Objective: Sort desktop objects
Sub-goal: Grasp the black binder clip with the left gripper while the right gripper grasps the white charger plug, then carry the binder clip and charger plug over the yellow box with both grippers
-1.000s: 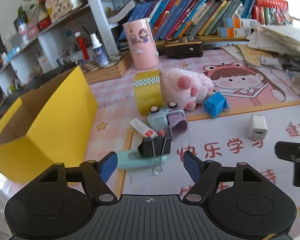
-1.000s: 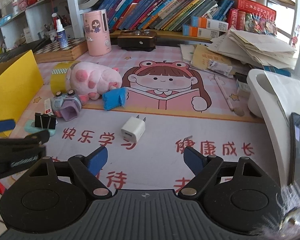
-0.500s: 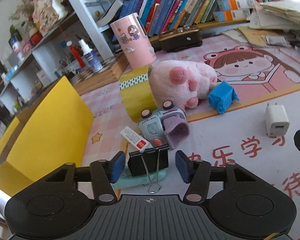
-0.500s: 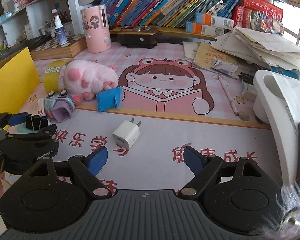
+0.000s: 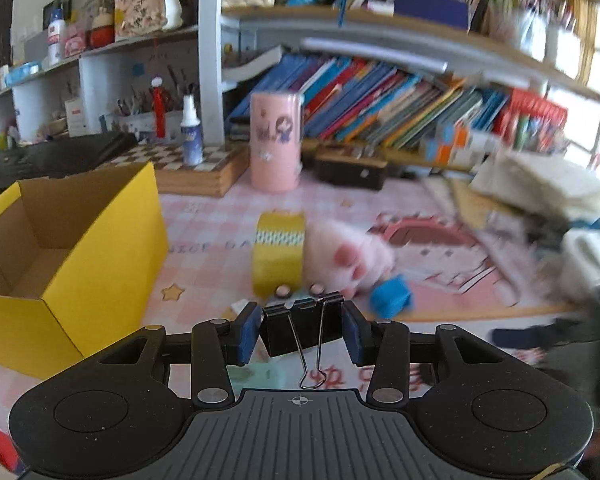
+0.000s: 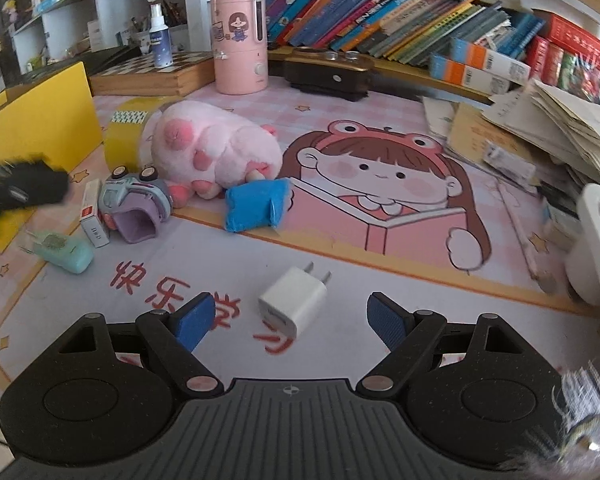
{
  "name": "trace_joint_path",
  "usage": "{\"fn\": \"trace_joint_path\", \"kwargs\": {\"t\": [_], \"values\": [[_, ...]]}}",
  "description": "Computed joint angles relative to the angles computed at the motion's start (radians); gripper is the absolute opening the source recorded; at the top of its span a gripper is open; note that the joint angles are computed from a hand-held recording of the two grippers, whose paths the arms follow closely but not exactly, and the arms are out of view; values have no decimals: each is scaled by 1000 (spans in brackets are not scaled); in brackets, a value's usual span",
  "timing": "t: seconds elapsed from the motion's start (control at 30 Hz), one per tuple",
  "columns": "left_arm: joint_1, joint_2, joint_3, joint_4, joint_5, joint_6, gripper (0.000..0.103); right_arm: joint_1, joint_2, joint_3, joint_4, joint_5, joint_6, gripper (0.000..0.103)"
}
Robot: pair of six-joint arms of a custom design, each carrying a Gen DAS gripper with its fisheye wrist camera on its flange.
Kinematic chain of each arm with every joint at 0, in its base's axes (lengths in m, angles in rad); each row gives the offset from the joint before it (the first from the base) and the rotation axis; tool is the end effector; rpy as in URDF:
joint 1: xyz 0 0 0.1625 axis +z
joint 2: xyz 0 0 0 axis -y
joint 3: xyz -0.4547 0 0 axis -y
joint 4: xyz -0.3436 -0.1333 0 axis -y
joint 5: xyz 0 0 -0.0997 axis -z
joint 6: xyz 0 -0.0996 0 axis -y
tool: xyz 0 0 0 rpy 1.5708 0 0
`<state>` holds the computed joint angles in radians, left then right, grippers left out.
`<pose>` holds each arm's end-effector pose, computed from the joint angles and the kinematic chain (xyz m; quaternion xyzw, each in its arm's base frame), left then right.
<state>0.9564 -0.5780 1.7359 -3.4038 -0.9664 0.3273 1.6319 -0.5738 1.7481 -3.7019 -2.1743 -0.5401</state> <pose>-0.2182 -0.6388 0.0945 0.3208 0.8475 -0.3531 0.2327 0.1157 -0.6332 0.1266 0.1203 -0.8501 0.3644 0.3606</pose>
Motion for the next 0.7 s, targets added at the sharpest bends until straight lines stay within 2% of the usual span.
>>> {"fn": "trace_joint_path", "kwargs": {"t": [0.3,0.37,0.4,0.47,0.6,0.7], "values": [[-3,-62,69,10,18,-51,43,-21,4,-21,8,27,-10,58],[-1,-70,80,16,27,-66,43,-21,5,-13,-5,42,-33,38],[-1,-74,86,21,30,-72,43,-18,5,-11,-8,43,-42,34],[-1,-81,96,23,36,-79,43,-8,10,-10,-11,24,-48,34],[-1,-98,122,20,38,-92,43,3,-16,21,17,26,72,34],[0,-108,141,14,41,-105,43,21,-25,49,-4,16,99,34]]}}
